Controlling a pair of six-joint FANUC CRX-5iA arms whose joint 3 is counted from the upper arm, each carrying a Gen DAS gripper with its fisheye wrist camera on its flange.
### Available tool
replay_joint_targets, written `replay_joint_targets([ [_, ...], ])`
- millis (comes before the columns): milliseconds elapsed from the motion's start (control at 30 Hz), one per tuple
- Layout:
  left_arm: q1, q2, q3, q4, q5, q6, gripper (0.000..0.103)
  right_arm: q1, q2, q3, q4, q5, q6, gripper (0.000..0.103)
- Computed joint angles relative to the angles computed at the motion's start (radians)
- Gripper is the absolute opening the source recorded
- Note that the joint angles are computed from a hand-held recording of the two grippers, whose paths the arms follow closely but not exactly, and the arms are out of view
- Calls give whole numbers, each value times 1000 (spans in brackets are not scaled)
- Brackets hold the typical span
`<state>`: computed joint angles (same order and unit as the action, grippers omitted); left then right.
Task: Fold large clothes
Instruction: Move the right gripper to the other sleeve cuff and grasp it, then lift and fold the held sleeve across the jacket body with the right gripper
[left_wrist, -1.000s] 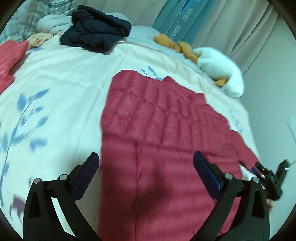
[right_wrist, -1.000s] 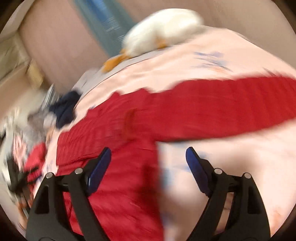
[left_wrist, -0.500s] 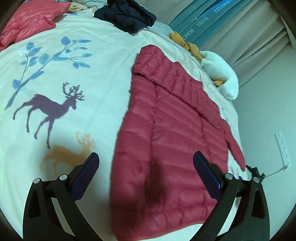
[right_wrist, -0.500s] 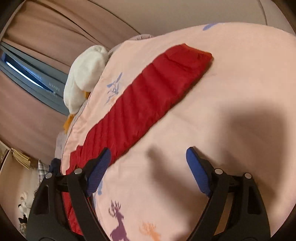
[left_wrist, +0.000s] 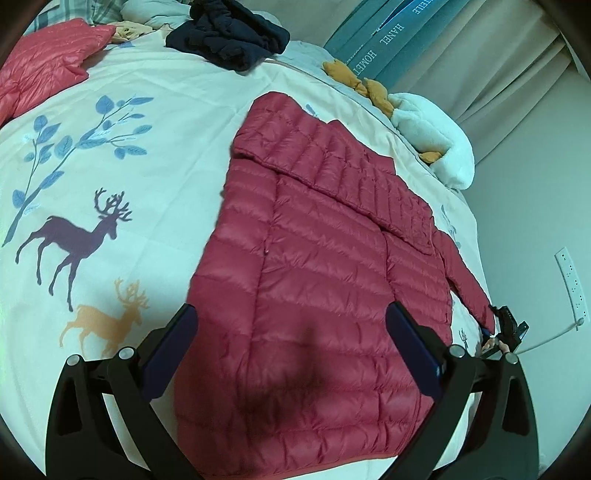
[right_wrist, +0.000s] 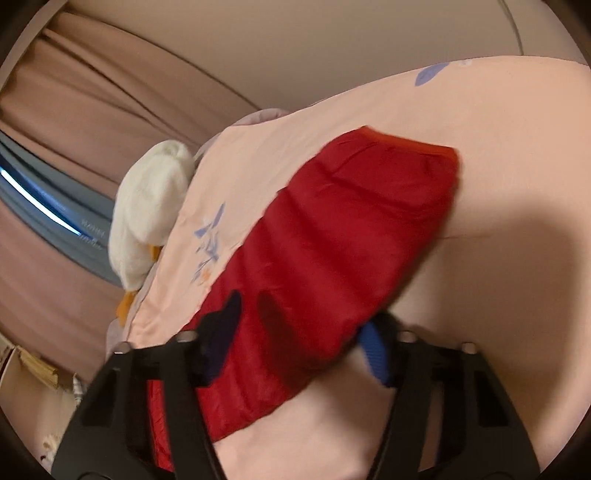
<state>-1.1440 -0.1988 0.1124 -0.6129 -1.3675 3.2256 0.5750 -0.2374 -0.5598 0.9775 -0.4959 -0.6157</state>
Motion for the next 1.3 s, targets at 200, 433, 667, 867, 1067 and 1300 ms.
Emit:
replay_joint_targets([
  [200,24,26,20,14,26,-39,102,-8,-5,-3,-52,-5,66,10],
  [433,16,49,45,10,28,-70,102,107,2,103,120,-126,226,4],
  [667,39,20,-10,44,151,-15,102,311,137,336,168,-130,609,5],
  [867,83,-12,-69,84,327,-34,102,501,324,550,8,-168,1004,13],
  [1067,204,-46,-170,207,544,-100,102,609,518,774,-269,-362,1365,51],
  [1300,387,-86,-357,502,854,-275,102,663,402,565,-106,-308,1214,70],
])
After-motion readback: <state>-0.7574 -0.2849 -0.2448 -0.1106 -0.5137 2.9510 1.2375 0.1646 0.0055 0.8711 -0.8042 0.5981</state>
